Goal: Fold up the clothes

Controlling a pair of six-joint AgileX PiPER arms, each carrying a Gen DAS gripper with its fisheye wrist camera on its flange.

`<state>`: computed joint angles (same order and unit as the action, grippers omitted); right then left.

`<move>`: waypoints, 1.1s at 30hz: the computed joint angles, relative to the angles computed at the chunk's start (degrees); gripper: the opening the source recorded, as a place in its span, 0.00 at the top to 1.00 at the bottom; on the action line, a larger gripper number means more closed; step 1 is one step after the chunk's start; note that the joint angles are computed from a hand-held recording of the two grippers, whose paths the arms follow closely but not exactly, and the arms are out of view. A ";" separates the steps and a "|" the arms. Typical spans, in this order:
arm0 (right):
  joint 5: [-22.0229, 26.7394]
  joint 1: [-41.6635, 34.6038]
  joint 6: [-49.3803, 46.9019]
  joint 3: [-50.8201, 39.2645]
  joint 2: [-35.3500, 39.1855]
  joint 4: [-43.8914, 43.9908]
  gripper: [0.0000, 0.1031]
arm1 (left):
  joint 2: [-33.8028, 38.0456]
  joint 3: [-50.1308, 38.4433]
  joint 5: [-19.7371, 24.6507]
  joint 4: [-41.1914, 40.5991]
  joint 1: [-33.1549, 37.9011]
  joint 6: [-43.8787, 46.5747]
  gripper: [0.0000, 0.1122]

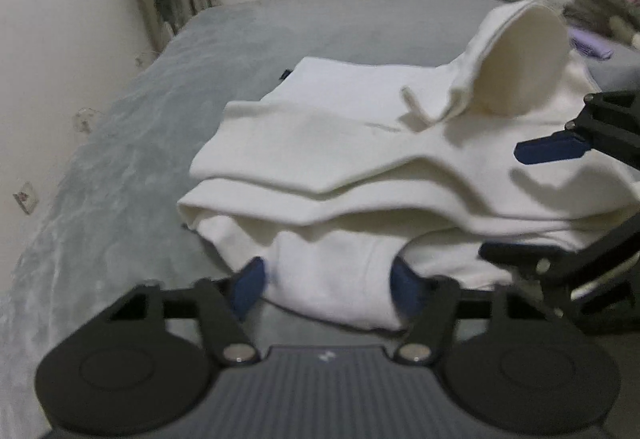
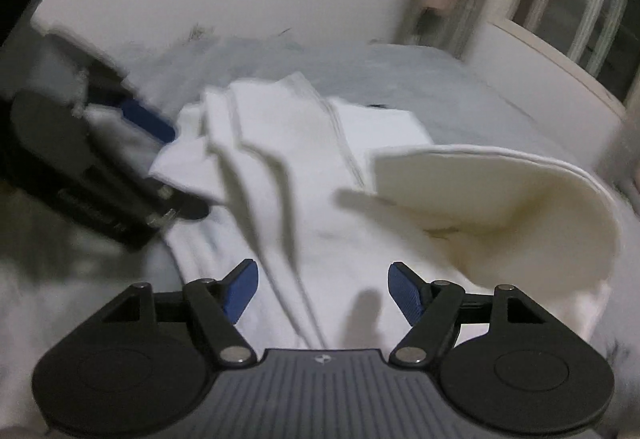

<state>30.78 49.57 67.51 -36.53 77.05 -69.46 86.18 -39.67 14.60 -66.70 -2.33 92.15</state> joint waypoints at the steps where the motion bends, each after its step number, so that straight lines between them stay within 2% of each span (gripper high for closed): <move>1: -0.79 -0.59 0.90 -0.51 1.06 -0.75 0.49 | 0.26 -0.15 0.18 -1.51 -0.11 0.67 0.92; 2: -1.64 -1.14 2.29 -1.02 1.90 -1.68 0.78 | 1.19 -1.25 1.89 -1.47 0.44 -0.96 0.94; 3: -0.57 -1.46 5.98 -1.42 1.86 -3.00 0.87 | 1.75 -2.66 4.39 0.50 1.49 -4.87 0.94; 6: -1.97 -4.03 23.16 -0.14 -3.28 -10.51 0.90 | 1.50 -6.16 14.99 -2.22 8.49 -7.83 0.95; 7: -0.01 -3.50 28.89 0.74 -4.96 -13.72 0.98 | 0.88 -6.88 17.29 -4.09 10.54 -7.29 0.95; 8: 2.38 -2.83 34.62 1.81 -6.78 -16.90 0.98 | -0.03 -7.25 17.92 -6.27 11.99 -5.82 0.95; 9: 2.49 -3.30 39.27 2.88 -9.10 -18.67 0.98 | -0.49 -7.83 18.76 -8.07 13.37 -4.71 0.95; 10: 0.62 -4.88 41.62 3.40 -11.29 -18.52 0.98 | -0.39 -8.78 19.83 -8.77 14.63 -4.81 0.95; 11: -0.91 -6.17 41.68 3.48 -12.36 -17.50 0.98 | 0.19 -9.93 20.80 -8.55 15.58 -5.72 0.95; 12: -0.16 -5.77 39.45 3.12 -11.83 -16.08 0.98 | 1.00 -10.90 21.09 -7.57 15.92 -7.03 0.95; 13: 2.89 -4.66 34.93 1.97 -10.32 -13.07 0.96 | 1.91 -11.53 20.81 -6.17 15.83 -8.59 0.95; 14: 8.11 -2.45 31.97 0.63 -8.15 -10.88 0.95 | 2.81 -12.18 20.57 -4.73 15.74 -10.21 0.95; 17: 21.14 -1.04 32.46 -1.99 -2.32 -10.44 0.95 | 4.24 -12.92 22.52 -3.94 16.45 -11.94 0.95; 19: 26.33 -2.15 32.72 -2.58 -0.18 -10.64 0.95 | 3.87 -12.85 25.81 -7.28 18.05 -9.46 0.95; 20: 26.09 -2.44 32.45 -2.11 -1.15 -10.76 0.95 | 3.79 -13.07 27.45 -8.53 18.79 -8.72 0.95; 21: 24.24 -3.13 31.78 -1.32 -2.92 -11.01 0.95 | 3.67 -13.19 28.67 -9.36 19.35 -8.07 0.95; 23: 20.36 -4.74 30.16 0.10 -6.44 -11.27 0.79 | 3.10 -12.74 29.62 -10.05 19.72 -6.73 0.95; 24: 16.43 -4.08 27.85 1.55 -9.95 -12.31 0.75 | 3.17 -12.78 29.22 -9.62 19.42 -6.93 0.95; 26: 8.40 -2.35 24.99 3.73 -15.20 -16.14 0.42 | 4.10 -13.72 30.71 -9.01 19.96 -8.52 0.95; 27: 5.57 -1.04 26.70 4.76 -16.27 -20.44 0.35 | 4.82 -14.65 32.87 -9.02 21.03 -9.71 0.95; 28: 0.45 -1.36 27.51 5.51 -17.35 -24.16 0.26 | 5.16 -15.34 35.00 -9.06 22.12 -10.66 0.95; 30: -11.01 -2.65 25.70 5.21 -17.76 -25.83 0.19 | 4.81 -15.53 37.04 -10.16 23.45 -9.43 0.95; 31: -14.45 -2.50 22.79 4.47 -16.71 -23.80 0.14 | 4.73 -15.42 36.81 -10.72 23.51 -8.06 0.95; 32: -15.60 -2.08 17.59 3.19 -14.37 -20.77 0.10 | 4.71 -15.32 36.56 -11.07 23.51 -7.03 0.95; 33: -14.46 -0.50 13.18 1.81 -11.68 -18.34 0.09 | 4.81 -15.35 36.33 -10.73 23.38 -7.08 0.95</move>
<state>16.32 49.07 80.69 -34.72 65.37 -87.79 91.00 -55.02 50.92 -77.42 21.05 85.07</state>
